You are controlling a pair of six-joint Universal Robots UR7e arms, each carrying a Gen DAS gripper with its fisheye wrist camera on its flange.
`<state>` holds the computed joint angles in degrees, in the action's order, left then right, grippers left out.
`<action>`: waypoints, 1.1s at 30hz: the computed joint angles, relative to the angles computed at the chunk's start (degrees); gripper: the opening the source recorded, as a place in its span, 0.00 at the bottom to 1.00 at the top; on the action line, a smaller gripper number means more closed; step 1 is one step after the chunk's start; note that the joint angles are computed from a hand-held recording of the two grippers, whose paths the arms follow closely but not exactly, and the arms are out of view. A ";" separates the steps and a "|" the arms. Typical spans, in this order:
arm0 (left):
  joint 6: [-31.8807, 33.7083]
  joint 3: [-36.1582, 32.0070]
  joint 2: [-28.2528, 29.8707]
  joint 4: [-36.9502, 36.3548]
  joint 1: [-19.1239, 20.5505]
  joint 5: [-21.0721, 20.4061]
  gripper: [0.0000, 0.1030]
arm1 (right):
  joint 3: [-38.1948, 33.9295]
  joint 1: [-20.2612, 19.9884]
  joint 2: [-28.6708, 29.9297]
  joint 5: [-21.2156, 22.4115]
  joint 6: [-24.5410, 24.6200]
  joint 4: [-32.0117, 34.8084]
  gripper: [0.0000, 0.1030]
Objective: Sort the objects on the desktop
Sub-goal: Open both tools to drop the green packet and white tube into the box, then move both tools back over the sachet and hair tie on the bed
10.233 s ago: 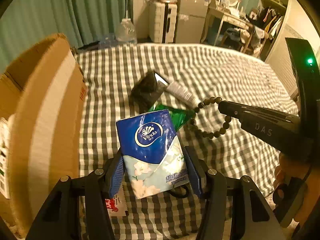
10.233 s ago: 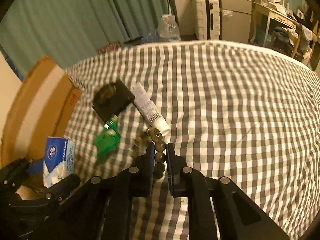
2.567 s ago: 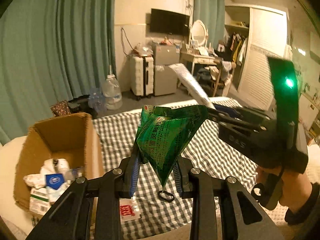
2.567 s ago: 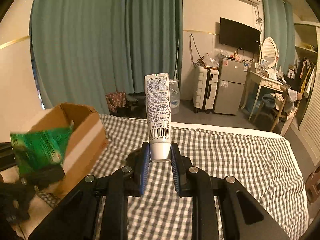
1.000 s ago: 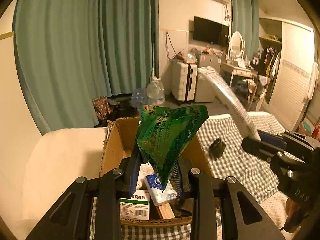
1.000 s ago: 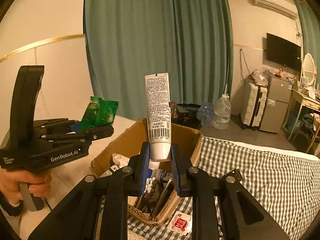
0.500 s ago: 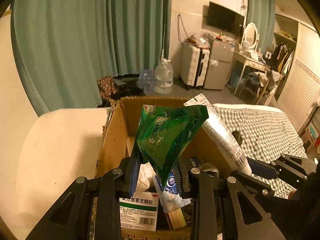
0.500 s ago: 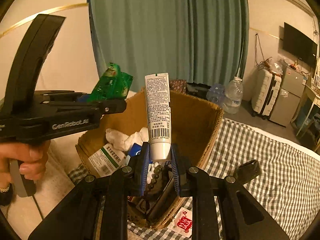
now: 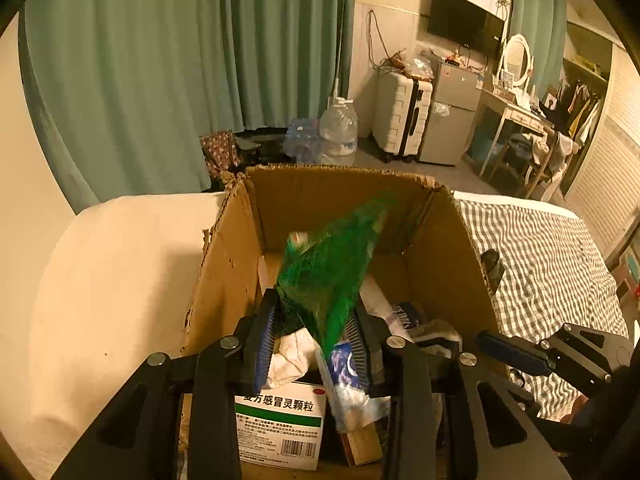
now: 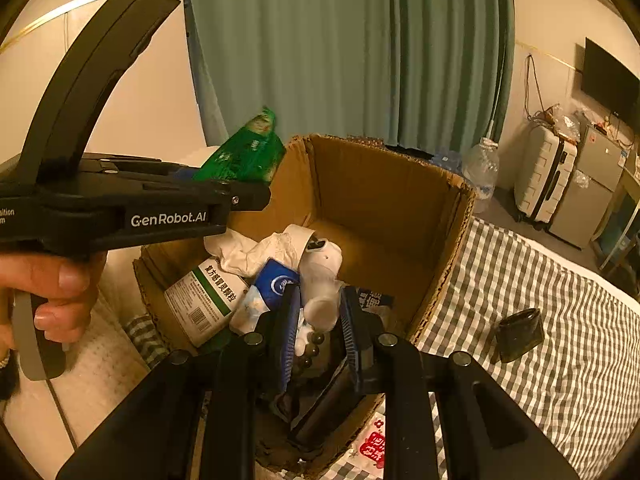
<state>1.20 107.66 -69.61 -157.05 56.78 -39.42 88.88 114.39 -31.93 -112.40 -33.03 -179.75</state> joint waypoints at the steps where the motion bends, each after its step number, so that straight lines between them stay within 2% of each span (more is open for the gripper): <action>1: 0.55 0.27 -0.10 -1.16 -0.19 0.00 0.43 | -0.02 0.02 0.14 -0.15 -0.02 -0.75 0.23; 2: 1.37 0.48 -0.10 -2.54 -0.42 0.30 0.46 | 0.18 -0.02 0.03 -0.26 0.09 -1.56 0.29; 4: 2.12 0.88 -0.15 -4.00 -1.36 1.51 0.47 | 0.78 -0.12 -0.54 -0.10 0.72 -3.30 0.38; 5: 3.13 1.08 -0.23 -5.24 -1.61 1.64 0.49 | 0.98 -0.08 -0.76 0.02 1.06 -4.11 0.40; 6: 3.98 1.48 -0.38 -6.65 -2.02 1.69 0.54 | 1.20 -0.05 -1.12 0.36 1.51 -4.89 0.40; 10: 6.87 2.99 -0.44 -12.15 -3.96 3.47 0.59 | 2.69 0.28 -2.33 0.44 0.94 -8.78 0.42; 15: 9.99 4.49 -0.09 -18.41 -5.78 5.58 0.80 | 5.31 0.71 -4.48 0.74 1.87 -13.39 0.48; 20: 10.70 5.20 -0.32 -20.52 -6.88 6.79 0.81 | 6.97 1.33 -6.38 0.68 1.60 -16.25 0.50; 24: 12.05 6.02 -0.48 -23.48 -8.42 7.99 0.86 | 8.04 1.79 -7.94 0.78 2.27 -17.94 0.54; 28: 12.06 6.68 -1.08 -24.98 -10.06 8.25 0.87 | 9.10 2.06 -9.64 1.27 3.44 -19.18 0.62; 33: 12.15 7.99 -1.20 -27.80 -13.04 10.48 0.95 | 11.00 2.77 -12.29 1.44 3.48 -21.25 0.69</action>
<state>13.36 115.66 -70.81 -184.86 43.74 -28.94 99.88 117.16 -44.22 -110.96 -29.54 -201.00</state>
